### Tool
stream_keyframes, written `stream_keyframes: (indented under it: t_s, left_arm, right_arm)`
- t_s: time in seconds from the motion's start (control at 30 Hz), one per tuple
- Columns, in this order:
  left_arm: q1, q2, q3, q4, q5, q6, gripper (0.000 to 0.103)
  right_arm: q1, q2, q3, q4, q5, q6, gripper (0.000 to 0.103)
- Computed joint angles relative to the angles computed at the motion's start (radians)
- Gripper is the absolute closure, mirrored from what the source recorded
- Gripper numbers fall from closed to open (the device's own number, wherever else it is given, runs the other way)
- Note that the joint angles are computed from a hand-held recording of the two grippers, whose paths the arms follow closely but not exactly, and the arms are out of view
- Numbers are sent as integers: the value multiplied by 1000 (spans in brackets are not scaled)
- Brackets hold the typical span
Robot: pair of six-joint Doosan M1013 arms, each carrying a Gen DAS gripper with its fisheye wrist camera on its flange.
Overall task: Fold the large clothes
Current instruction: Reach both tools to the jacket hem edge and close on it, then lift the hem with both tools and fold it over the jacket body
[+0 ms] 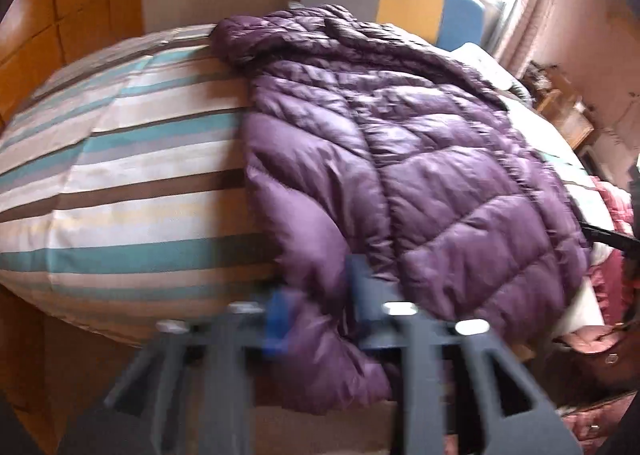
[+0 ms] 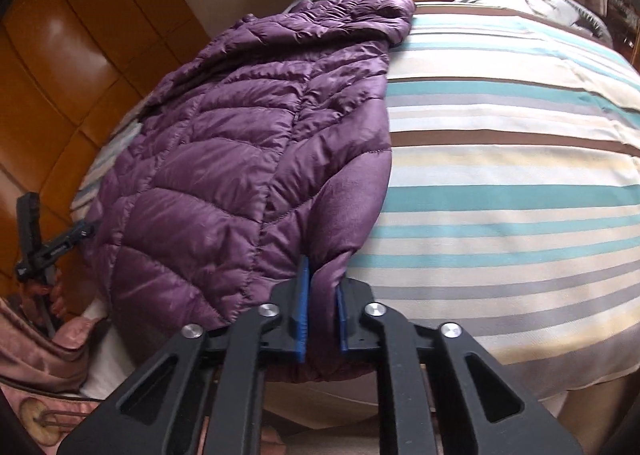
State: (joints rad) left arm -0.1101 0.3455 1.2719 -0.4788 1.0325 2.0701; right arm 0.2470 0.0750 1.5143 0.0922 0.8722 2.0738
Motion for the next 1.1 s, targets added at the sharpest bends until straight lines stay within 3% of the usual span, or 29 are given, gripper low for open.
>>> stream_keyframes:
  t_s: [0.17,0.3,0.5,0.6,0.73,0.83,0.9,1.0,1.1]
  left_arm:
    - [1,-39,40,-102,-74,131,98]
    - [26,-70,72,-283,-131,256,98]
    - [61,-83,80,-500,-121,367,98]
    - [83,-85,81,-615,-86,430,98]
    - [118,-80,74,-780,-17,505,98]
    - [141,-67,53,-874,37,506,98]
    - [154,-53,32,-906,67,477,98]
    - [168,-29,-4,-923,70,395,98]
    - [170,9,-62,-883,45,273,98]
  right_arm:
    - [-21,-26,34,107,-107,-60,98]
    - [-42,-60,70,236,-215,-162,99]
    - [-57,-87,94,415,-313,-347,99]
    - [-85,-103,123,718,-362,-610,99]
    - [-117,-119,146,1085,-361,-958,99]
    - [-138,-128,160,1342,-339,-1187,99]
    - [-150,-126,162,1445,-333,-1265,99]
    - [-166,-111,150,1512,-355,-1297,99]
    - [-182,-84,118,1492,-397,-1259,99]
